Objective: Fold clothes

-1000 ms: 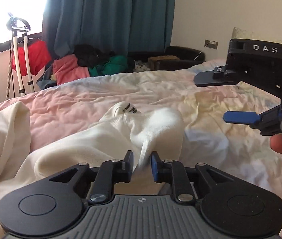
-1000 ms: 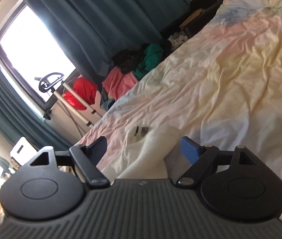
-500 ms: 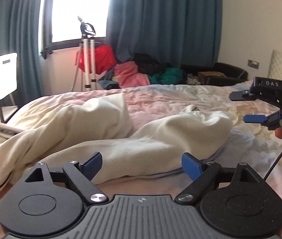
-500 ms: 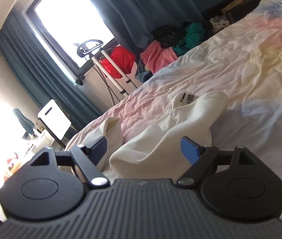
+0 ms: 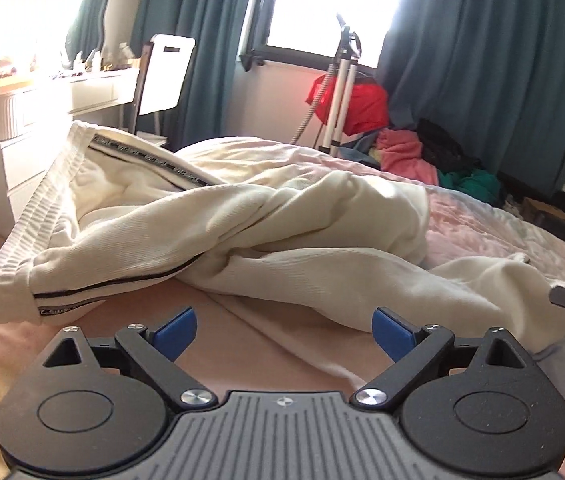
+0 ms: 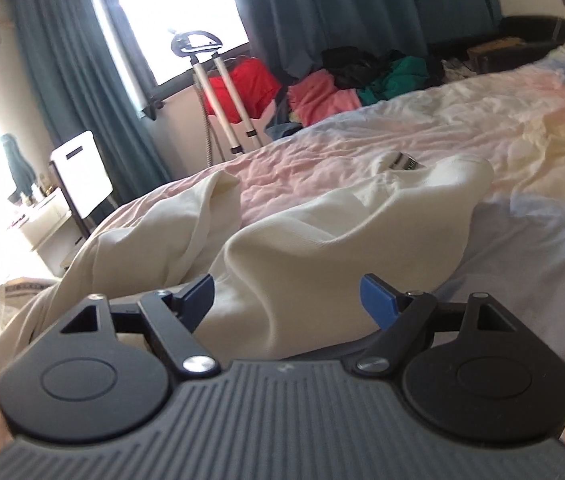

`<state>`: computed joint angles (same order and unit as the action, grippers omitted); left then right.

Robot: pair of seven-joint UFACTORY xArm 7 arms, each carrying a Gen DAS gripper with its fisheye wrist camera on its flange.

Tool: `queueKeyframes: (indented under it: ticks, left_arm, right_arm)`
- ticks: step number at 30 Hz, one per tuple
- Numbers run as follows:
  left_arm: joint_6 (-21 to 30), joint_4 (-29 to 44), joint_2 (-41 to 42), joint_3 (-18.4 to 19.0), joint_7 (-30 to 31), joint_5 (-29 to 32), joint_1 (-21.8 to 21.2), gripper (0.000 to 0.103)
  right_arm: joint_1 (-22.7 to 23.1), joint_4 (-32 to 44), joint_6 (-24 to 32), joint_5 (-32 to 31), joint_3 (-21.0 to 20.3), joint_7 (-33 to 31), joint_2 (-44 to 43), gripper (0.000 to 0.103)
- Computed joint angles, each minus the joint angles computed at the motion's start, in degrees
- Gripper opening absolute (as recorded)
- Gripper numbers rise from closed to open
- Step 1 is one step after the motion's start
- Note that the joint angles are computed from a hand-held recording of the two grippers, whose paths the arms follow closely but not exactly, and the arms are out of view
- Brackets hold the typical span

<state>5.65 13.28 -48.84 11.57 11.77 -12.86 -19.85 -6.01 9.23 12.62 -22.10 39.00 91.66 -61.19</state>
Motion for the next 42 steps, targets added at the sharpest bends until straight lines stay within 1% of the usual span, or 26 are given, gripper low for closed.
queueKeyframes:
  ticks: [2,5,7,8,10,11,12,14,16,18,20,21,23,24,25,26,27,28,29,30,31,33,35,36,39,42]
  left_arm:
    - [-0.1,1.0,1.5,0.1,-1.2,-0.5,1.1,0.096]
    - [-0.5,2.7,3.4,0.9,-2.2,-1.0,2.6,0.096]
    - [-0.5,4.0,4.3,2.1,-3.1,-1.7,3.5,0.097]
    - [0.7,4.9,4.5,3.6,-3.7,-2.6,3.4,0.098]
    - [3.3,7.0,5.1,6.4,-4.7,-4.9,3.5,0.099]
    - [4.8,8.2,5.6,8.7,-5.0,-6.8,2.7,0.1]
    - [6.7,9.6,6.2,12.2,-5.1,-9.6,1.0,0.101]
    - [10.9,12.8,8.2,18.6,-5.4,-15.6,-1.8,0.102]
    - [15.2,15.9,11.6,24.0,-6.8,-21.8,-4.0,0.102]
    - [19.7,19.1,15.5,29.5,-7.9,-28.0,-6.2,0.101]
    - [19.4,19.8,17.0,33.2,-5.7,-34.7,-8.6,0.101]
    - [18.7,20.0,17.3,34.0,-4.5,-37.6,-9.4,0.101]
    - [16.3,20.5,17.8,34.3,-1.5,-42.2,-10.5,0.097]
    - [14.9,20.8,18.3,33.9,0.5,-43.7,-10.8,0.084]
    - [13.9,21.1,19.1,32.8,1.4,-44.3,-10.3,0.072]
    - [13.2,21.1,19.7,31.5,1.7,-44.4,-9.1,0.065]
    - [12.3,20.9,19.6,30.7,2.9,-45.5,-8.6,0.049]
    - [11.3,20.7,19.5,30.0,4.2,-46.7,-8.1,0.037]
    - [10.5,20.5,19.1,29.2,5.4,-47.8,-7.5,0.032]
    - [9.9,20.2,17.9,28.4,6.7,-49.0,-6.8,0.024]
    - [9.1,19.8,16.2,27.6,8.3,-50.4,-6.2,0.021]
    - [8.2,19.1,10.9,27.4,13.5,-54.4,-5.7,0.019]
    - [10.6,19.0,7.6,26.8,15.1,-55.4,-3.1,0.019]
    - [11.6,18.9,7.2,25.8,14.9,-54.7,-0.9,0.019]
    - [15.4,19.4,9.3,23.2,10.0,-52.7,5.0,0.019]
    - [23.0,20.0,13.1,22.6,0.9,-49.4,11.8,0.019]
  right_arm:
    - [-0.7,-1.0,0.0,1.9,-0.7,2.9,-0.1,0.082]
    - [-3.4,-2.7,-2.6,3.7,-2.6,6.0,1.3,0.083]
    - [-7.1,-3.8,-7.2,4.9,-3.4,8.0,3.5,0.084]
    - [-10.1,-4.3,-11.6,5.7,-3.5,8.9,5.9,0.084]
    - [-14.1,-3.9,-17.0,7.6,-4.7,8.0,11.2,0.084]
    - [-15.8,-3.5,-19.2,8.5,-5.2,7.4,14.0,0.084]
    - [-17.6,-2.8,-19.6,9.0,-4.4,6.7,15.0,0.084]
    - [-23.1,-1.2,-21.3,9.6,0.1,5.5,16.8,0.084]
    - [-27.9,0.4,-24.1,10.1,3.4,3.6,20.4,0.083]
    - [-31.1,1.6,-25.7,11.0,6.3,2.0,23.6,0.083]
    - [-34.2,1.9,-26.7,12.3,10.1,0.7,23.3,0.07]
    - [-34.7,1.9,-26.6,12.9,11.1,0.2,22.7,0.065]
    - [-34.2,1.7,-25.4,14.9,11.9,-0.3,20.6,0.032]
    - [-34.1,1.4,-25.2,16.0,12.4,-0.3,19.2,0.025]
    - [-34.0,1.1,-24.9,17.2,13.0,-0.2,17.4,0.019]
    - [-34.2,0.8,-24.5,18.4,14.3,0.2,14.3,0.015]
    - [-34.2,0.5,-24.0,19.0,15.1,0.4,11.1,0.014]
    - [-34.2,0.3,-23.5,19.2,15.7,0.7,8.1,0.013]
    - [-33.9,0.1,-22.8,19.2,15.7,1.0,5.5,0.011]
    - [-33.6,-0.1,-22.1,19.1,15.5,1.4,3.0,0.011]
    - [-33.1,-0.4,-21.7,19.0,15.1,2.0,0.6,0.011]
    - [-31.4,-1.7,-19.8,18.7,13.7,3.3,-4.5,0.01]
    - [-29.5,-2.8,-16.1,17.5,11.3,3.6,-8.7,0.01]
    - [-28.5,-3.3,-14.2,16.8,10.0,3.6,-10.6,0.01]
    - [-23.8,-4.2,-5.2,14.3,3.8,1.3,-10.5,0.01]
    - [-16.9,-4.5,5.2,15.1,-4.7,-0.4,-3.9,0.01]
